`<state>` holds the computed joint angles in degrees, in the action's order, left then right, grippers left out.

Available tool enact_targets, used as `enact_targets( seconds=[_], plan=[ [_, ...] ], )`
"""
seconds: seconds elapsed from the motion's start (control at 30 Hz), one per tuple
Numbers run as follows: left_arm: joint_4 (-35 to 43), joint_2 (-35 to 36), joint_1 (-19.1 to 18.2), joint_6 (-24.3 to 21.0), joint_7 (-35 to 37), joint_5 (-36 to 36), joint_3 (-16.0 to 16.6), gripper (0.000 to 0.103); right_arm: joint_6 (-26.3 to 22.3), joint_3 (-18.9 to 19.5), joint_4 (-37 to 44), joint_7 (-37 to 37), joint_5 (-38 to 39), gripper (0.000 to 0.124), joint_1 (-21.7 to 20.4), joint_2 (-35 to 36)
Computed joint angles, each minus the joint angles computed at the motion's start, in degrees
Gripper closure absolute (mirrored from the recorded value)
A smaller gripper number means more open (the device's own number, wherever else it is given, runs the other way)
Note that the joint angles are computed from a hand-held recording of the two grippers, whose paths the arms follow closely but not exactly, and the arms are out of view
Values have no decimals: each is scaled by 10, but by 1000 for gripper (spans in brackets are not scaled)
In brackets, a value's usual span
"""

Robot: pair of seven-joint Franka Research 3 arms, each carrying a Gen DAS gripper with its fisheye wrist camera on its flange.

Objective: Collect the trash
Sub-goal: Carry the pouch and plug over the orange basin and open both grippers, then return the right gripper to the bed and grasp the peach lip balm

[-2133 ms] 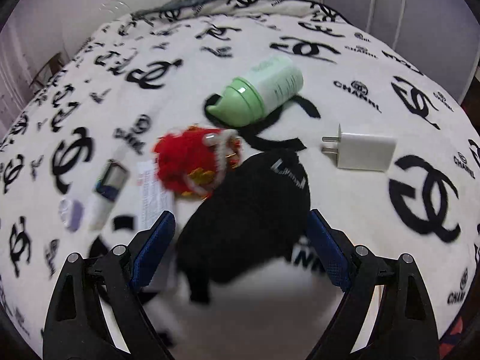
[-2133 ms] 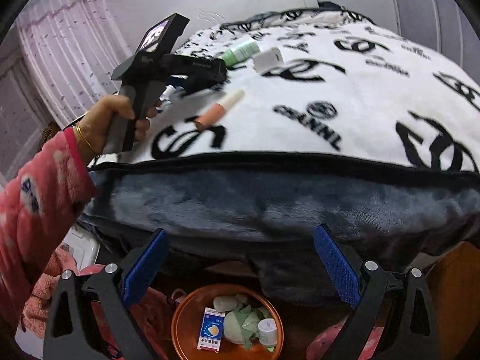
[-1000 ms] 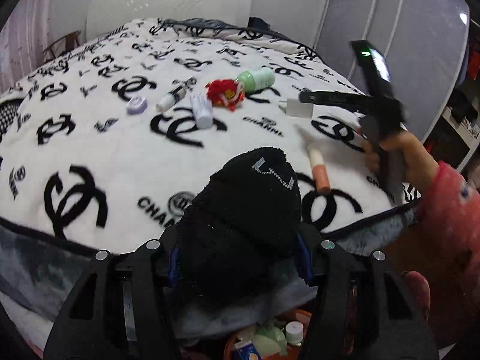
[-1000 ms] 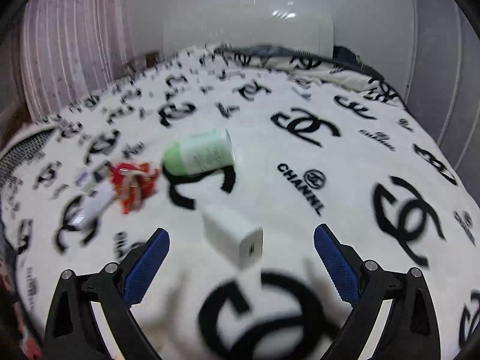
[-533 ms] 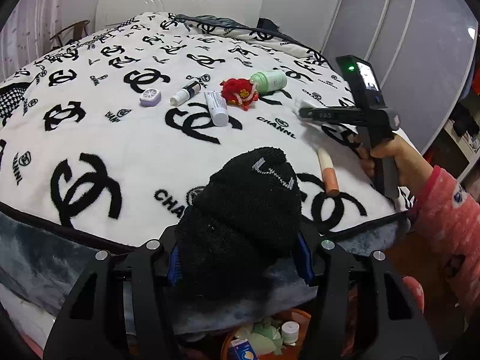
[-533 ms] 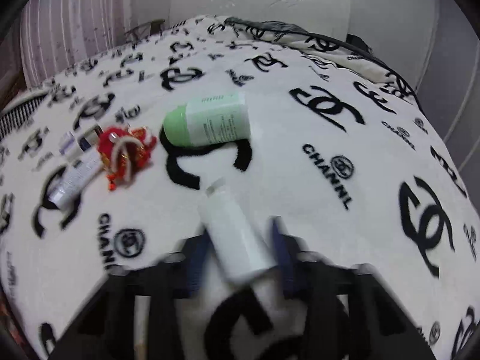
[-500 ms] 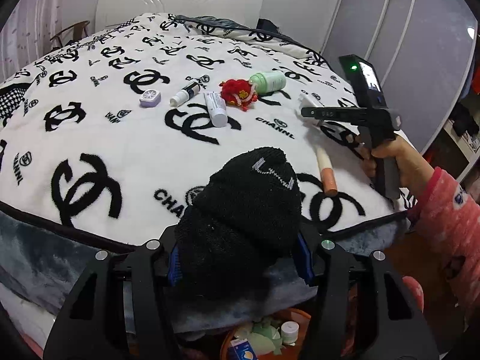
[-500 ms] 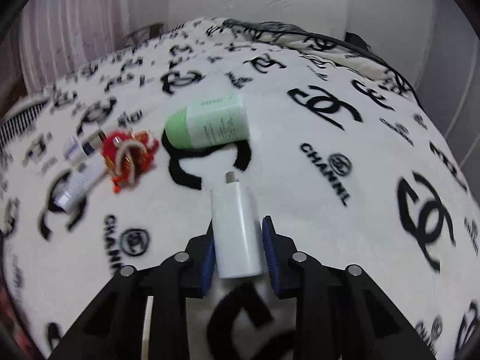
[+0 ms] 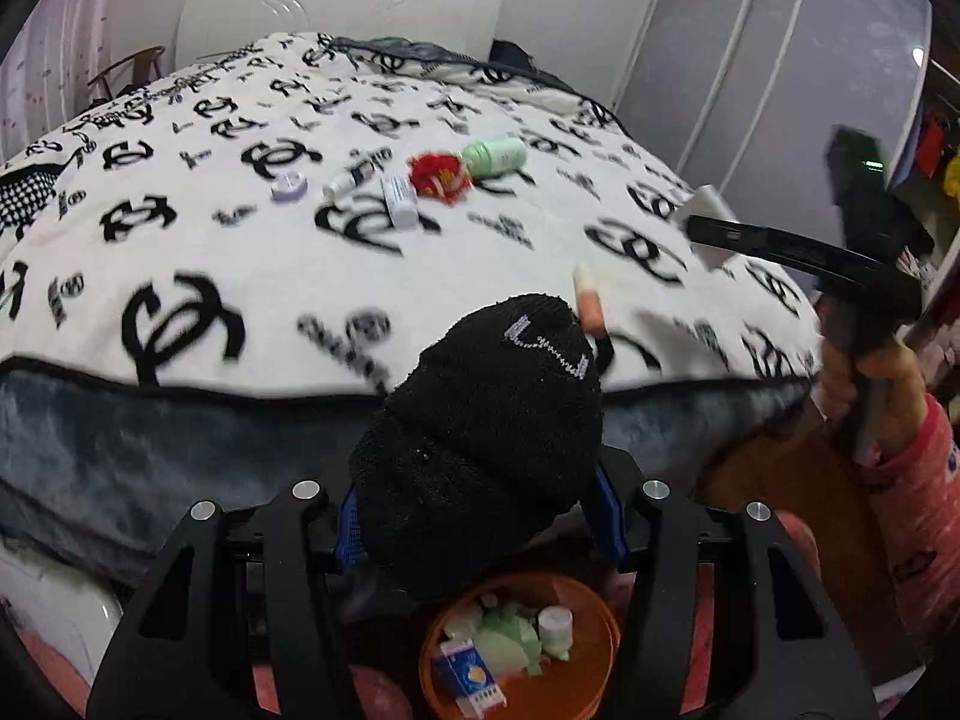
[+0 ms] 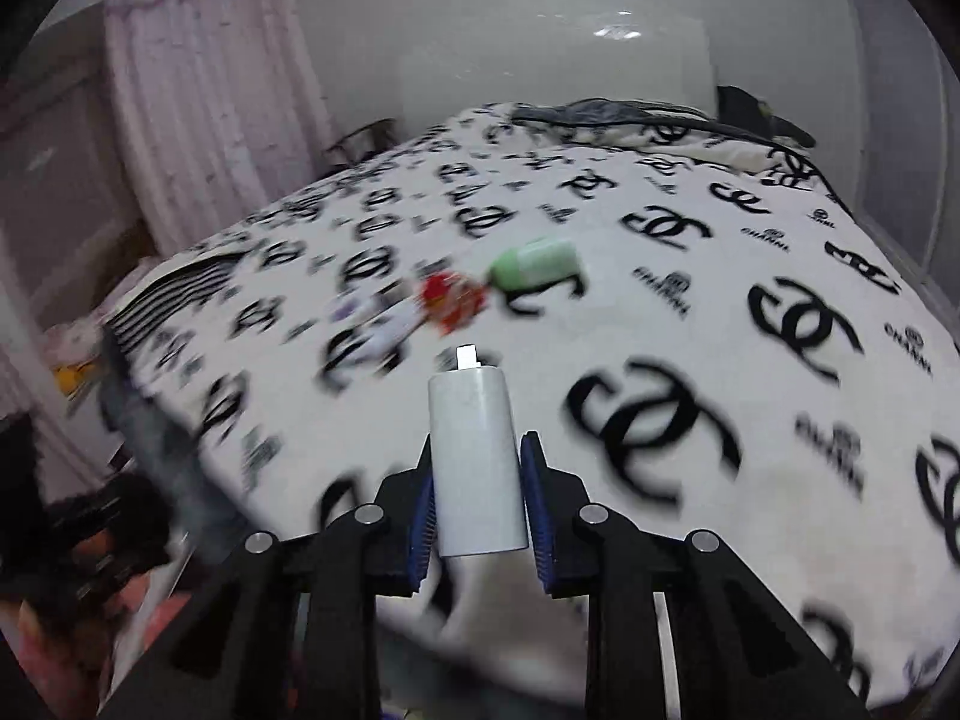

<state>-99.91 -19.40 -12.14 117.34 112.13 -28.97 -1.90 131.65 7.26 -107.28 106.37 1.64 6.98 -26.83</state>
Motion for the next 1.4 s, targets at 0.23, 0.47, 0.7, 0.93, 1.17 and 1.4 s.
enact_targets(
  seconds=[0.23,0.47,0.7,0.93,1.17,1.4],
  plan=[
    [-123,-70,-12,-34,4,25,-3,48,-36,20,-147,17,68,98,49,-131],
    [-214,-75,-28,-87,-25,61,-19,48,-86,31,-265,74,133,98,74,-159],
    [-218,15,-25,-135,-108,149,-68,47,-102,21,-303,96,182,98,105,-68],
    [-224,29,-24,-131,-141,178,-74,34,-98,32,-302,152,136,64,102,-22],
    [-228,25,-23,-129,-152,173,-71,31,-86,20,-324,166,140,63,104,-49],
    [-236,12,-21,-114,-153,164,-65,31,-66,25,-333,180,131,61,99,-67]
  ],
)
